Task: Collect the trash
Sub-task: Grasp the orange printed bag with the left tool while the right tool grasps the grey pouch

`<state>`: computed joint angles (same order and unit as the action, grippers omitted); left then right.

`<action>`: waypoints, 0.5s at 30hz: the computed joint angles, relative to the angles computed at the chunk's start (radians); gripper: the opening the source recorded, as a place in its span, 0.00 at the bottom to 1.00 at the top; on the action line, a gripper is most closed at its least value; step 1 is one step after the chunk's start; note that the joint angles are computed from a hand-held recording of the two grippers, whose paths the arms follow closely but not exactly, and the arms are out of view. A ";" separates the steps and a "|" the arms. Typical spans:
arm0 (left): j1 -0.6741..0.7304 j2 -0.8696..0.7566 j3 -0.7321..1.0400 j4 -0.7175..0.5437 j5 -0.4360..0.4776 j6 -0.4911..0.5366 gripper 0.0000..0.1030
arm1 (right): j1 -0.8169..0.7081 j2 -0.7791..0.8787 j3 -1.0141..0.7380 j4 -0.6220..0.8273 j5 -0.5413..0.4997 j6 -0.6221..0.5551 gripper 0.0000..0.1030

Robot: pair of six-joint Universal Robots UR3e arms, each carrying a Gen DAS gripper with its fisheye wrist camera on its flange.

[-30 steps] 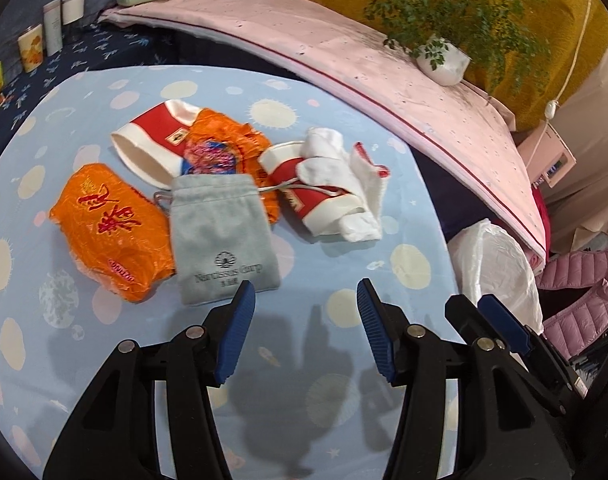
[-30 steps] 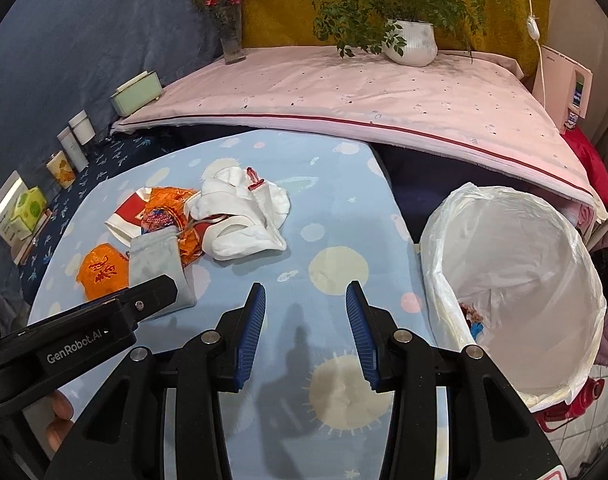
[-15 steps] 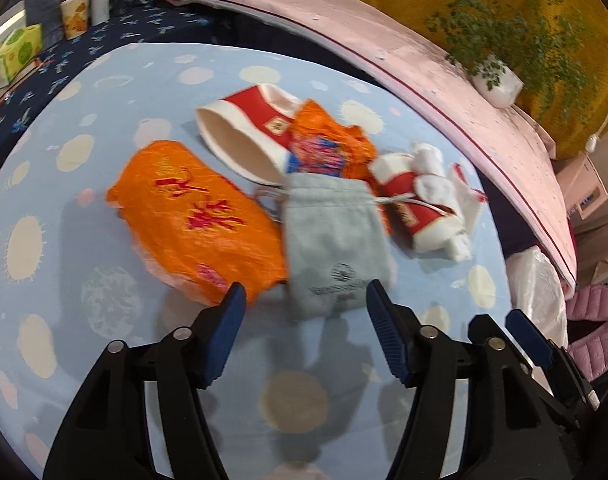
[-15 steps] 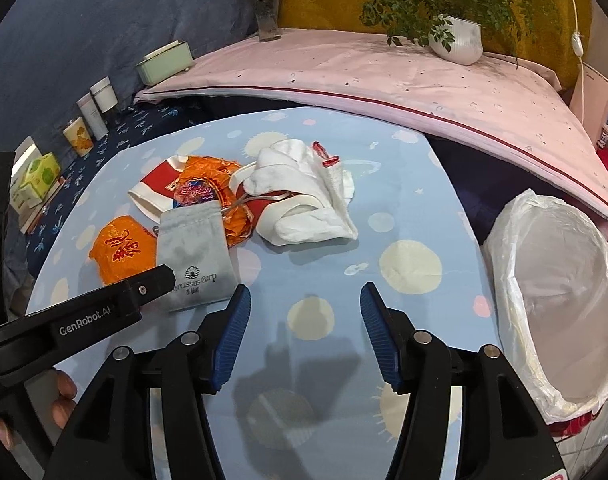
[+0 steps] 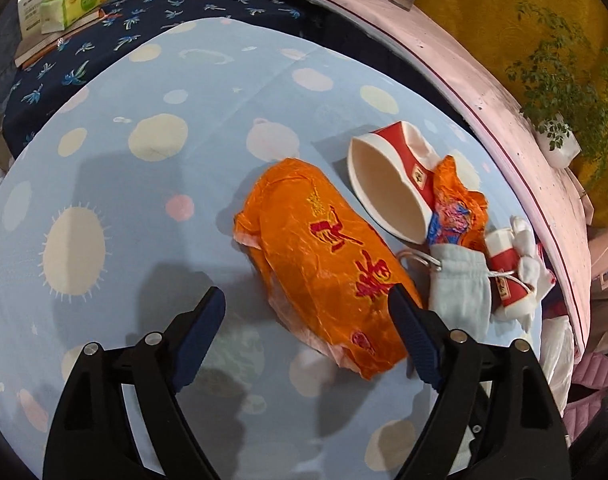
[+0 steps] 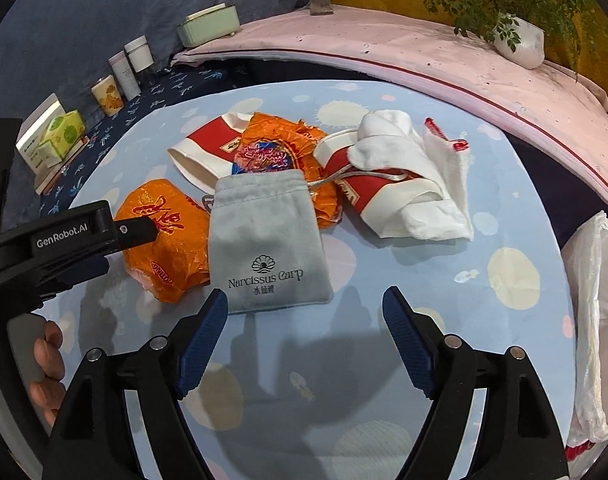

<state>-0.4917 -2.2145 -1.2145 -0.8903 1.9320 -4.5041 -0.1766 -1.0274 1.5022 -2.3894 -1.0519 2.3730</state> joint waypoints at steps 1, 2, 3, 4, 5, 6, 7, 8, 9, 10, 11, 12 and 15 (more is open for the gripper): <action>0.009 -0.001 -0.007 0.012 -0.011 0.006 0.77 | 0.009 0.009 -0.009 0.001 -0.004 0.005 0.75; 0.016 -0.003 -0.008 0.017 -0.020 0.009 0.77 | 0.019 0.020 -0.021 0.001 -0.009 0.012 0.75; 0.021 -0.006 -0.010 0.025 -0.029 0.013 0.77 | 0.029 0.031 -0.032 -0.001 -0.014 0.019 0.75; 0.026 -0.011 -0.009 0.032 -0.037 0.016 0.77 | 0.038 0.040 -0.039 -0.004 -0.018 0.025 0.75; 0.030 -0.011 -0.015 0.040 -0.042 0.019 0.77 | 0.048 0.051 -0.051 -0.006 -0.025 0.033 0.75; 0.032 -0.016 -0.011 0.043 -0.045 0.022 0.77 | 0.056 0.061 -0.060 -0.007 -0.030 0.039 0.75; 0.035 -0.020 -0.009 0.048 -0.046 0.029 0.75 | 0.063 0.070 -0.067 -0.007 -0.035 0.042 0.75; 0.037 -0.025 -0.001 0.045 -0.046 0.035 0.73 | 0.067 0.076 -0.070 -0.009 -0.039 0.045 0.75; 0.037 -0.030 0.003 0.050 -0.046 0.044 0.67 | 0.071 0.080 -0.070 -0.011 -0.040 0.045 0.75; 0.036 -0.033 0.006 0.055 -0.048 0.054 0.59 | 0.073 0.082 -0.068 -0.015 -0.042 0.045 0.75; 0.038 -0.034 0.004 0.063 -0.054 0.062 0.57 | 0.076 0.085 -0.064 -0.021 -0.046 0.046 0.73; 0.040 -0.033 -0.003 0.079 -0.061 0.069 0.51 | 0.076 0.087 -0.059 -0.025 -0.047 0.046 0.71; 0.038 -0.031 -0.017 0.102 -0.067 0.069 0.38 | 0.071 0.081 -0.040 -0.055 -0.044 0.042 0.61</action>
